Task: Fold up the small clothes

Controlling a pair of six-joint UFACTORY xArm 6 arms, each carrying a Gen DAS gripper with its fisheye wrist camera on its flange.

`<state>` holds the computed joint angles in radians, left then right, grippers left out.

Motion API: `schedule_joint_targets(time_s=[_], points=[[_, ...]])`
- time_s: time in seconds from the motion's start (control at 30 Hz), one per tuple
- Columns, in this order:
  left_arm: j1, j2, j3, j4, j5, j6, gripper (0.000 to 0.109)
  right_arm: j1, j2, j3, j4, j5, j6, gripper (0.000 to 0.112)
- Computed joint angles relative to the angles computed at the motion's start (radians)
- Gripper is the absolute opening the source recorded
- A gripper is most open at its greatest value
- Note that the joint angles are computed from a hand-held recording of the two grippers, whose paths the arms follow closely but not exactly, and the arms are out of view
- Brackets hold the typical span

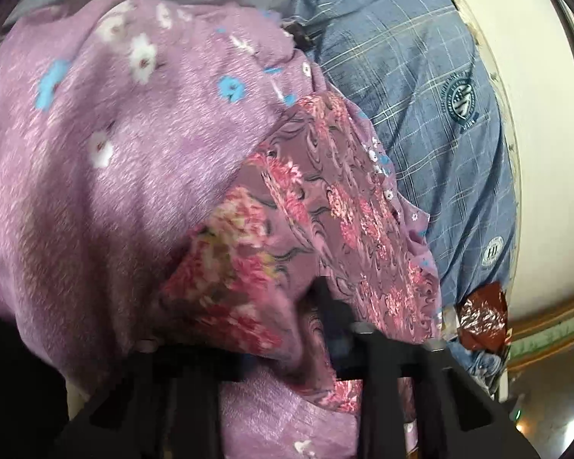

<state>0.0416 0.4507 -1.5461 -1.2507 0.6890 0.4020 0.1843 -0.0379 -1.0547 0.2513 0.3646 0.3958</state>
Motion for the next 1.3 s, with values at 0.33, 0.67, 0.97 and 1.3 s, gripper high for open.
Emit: schedule_joint_targets(time_s=[0.33,0.67,0.97,1.3], points=[[-0.075,-0.075,-0.007,0.220,-0.120,0.004,0.008,0.043,0.312,-0.282,0.327,0.068,-0.322,0.011],[-0.279,-0.194,-0.041,0.422,-0.199,0.182,0.001,-0.107,0.097,-0.090,0.779,-0.041,-0.591,0.019],[-0.443,-0.122,-0.135,0.570,-0.086,0.135,0.009,-0.247,0.005,-0.051,1.062,-0.018,-0.828,0.044],[-0.133,-0.201,0.108,0.614,-0.045,-0.446,0.025,-0.127,0.114,-0.155,0.856,0.072,-0.763,0.046]])
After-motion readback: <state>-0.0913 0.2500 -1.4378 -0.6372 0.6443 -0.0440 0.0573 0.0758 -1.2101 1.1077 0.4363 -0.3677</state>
